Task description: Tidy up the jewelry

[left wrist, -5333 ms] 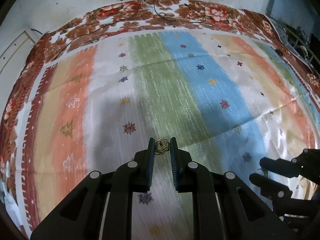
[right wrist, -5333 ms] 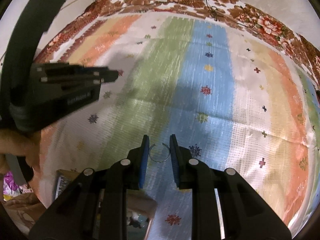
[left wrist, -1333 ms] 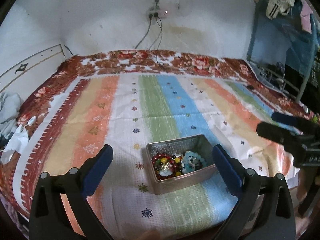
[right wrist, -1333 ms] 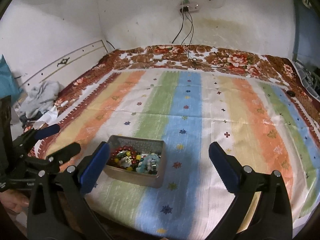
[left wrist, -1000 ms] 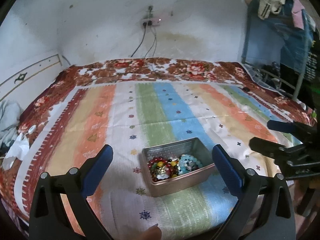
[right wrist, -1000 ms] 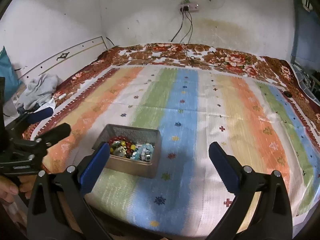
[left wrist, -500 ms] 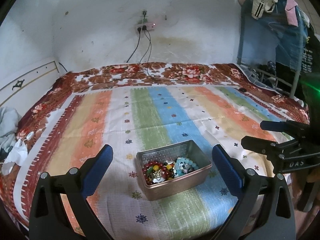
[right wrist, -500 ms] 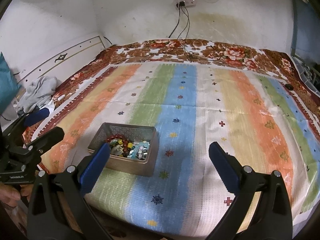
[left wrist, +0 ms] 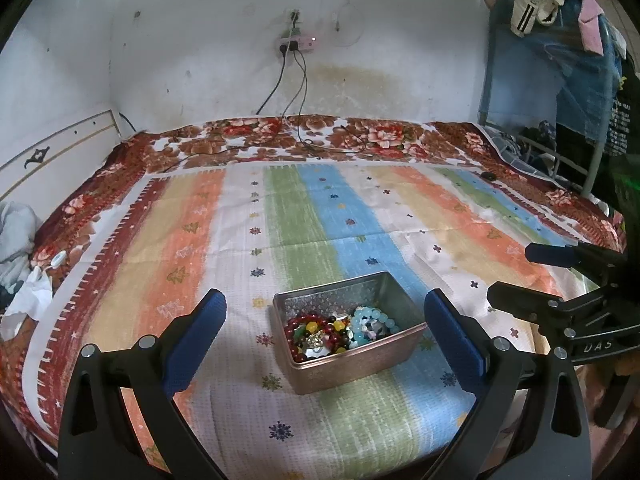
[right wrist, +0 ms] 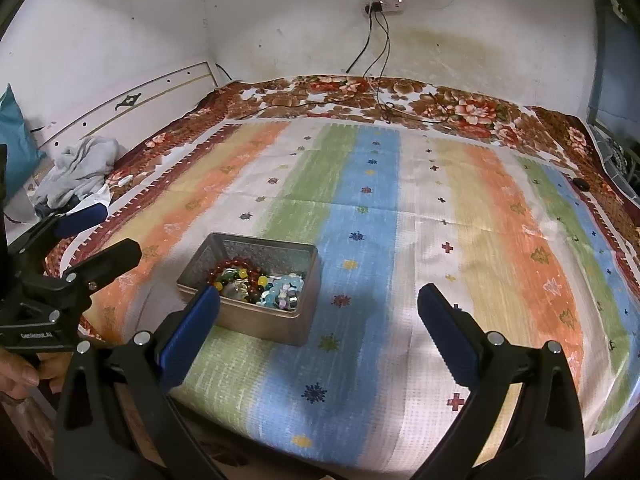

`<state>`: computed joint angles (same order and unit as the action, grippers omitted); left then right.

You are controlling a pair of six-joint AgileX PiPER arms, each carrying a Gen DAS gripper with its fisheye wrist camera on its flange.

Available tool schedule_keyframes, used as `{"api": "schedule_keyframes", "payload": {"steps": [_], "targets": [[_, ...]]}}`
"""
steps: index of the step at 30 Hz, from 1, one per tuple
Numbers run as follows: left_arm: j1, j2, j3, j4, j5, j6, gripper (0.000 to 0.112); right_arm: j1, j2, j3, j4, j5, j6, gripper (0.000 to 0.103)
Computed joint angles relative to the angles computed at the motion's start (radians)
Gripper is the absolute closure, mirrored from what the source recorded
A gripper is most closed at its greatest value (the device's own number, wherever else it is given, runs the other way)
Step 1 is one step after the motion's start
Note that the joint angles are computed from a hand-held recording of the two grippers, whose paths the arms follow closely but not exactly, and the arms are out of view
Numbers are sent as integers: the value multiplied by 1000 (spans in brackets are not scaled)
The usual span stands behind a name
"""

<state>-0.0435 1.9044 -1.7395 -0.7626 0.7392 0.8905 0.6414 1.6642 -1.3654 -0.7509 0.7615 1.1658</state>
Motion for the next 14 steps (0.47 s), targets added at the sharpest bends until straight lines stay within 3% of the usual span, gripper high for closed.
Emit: {"api": "schedule_keyframes", "payload": {"steps": [14], "targets": [[-1,19,-24,41,12,-41,15,-3,11,-5,39,-15,-47,5]]}}
